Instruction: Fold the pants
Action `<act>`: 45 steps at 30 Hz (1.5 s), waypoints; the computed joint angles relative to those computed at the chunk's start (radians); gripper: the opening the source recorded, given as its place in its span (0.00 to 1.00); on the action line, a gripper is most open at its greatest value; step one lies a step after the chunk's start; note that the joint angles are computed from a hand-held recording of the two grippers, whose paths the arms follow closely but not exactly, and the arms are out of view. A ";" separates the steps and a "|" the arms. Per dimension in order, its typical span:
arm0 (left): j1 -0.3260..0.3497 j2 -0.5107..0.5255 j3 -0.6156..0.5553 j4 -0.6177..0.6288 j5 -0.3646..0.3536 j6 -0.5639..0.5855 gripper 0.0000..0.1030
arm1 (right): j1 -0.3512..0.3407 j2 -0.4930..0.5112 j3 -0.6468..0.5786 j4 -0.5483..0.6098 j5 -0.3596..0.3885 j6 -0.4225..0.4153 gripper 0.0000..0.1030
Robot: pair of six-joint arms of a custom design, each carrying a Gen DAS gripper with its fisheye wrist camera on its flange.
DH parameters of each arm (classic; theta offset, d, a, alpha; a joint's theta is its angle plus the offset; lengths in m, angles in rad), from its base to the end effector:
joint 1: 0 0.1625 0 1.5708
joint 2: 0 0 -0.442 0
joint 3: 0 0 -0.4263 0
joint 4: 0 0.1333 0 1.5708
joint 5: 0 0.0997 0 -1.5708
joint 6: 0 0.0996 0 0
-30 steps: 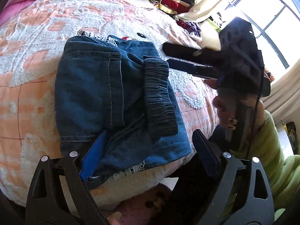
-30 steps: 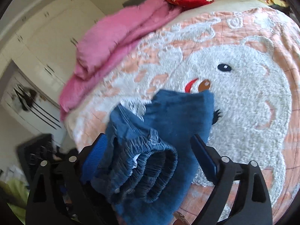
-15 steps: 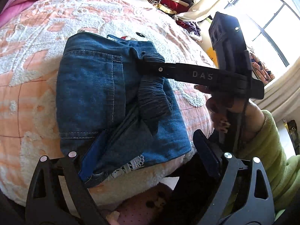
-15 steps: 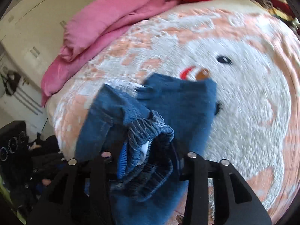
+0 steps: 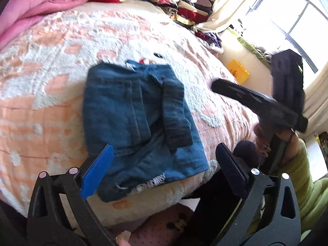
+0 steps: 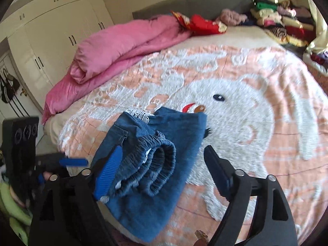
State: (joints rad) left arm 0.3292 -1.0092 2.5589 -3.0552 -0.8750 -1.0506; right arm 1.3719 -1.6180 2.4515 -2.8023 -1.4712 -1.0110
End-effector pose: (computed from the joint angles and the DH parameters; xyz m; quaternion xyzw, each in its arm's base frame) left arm -0.2569 -0.2961 0.0276 0.1007 0.9342 -0.2978 0.1684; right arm 0.0621 -0.4165 0.2357 0.3957 -0.8956 0.1902 0.0722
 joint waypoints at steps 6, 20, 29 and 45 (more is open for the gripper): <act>0.011 -0.050 -0.002 0.079 0.057 -0.020 0.91 | -0.043 -0.130 0.055 0.059 0.046 -0.123 0.85; 0.192 -0.052 -0.035 0.076 0.065 0.073 0.69 | 0.037 -0.107 0.171 0.026 -0.094 -0.296 0.69; 0.219 0.041 -0.031 -0.026 0.051 0.093 0.78 | -0.016 0.069 0.039 -0.100 -0.127 0.040 0.69; 0.211 0.080 -0.052 -0.063 0.067 0.125 0.46 | -0.013 0.207 -0.040 0.001 -0.086 0.106 0.23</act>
State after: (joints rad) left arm 0.5405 -0.9294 2.5065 -3.1185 -0.8083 -0.9258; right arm 1.3591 -1.4113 2.4110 -2.8012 -1.5569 -0.9045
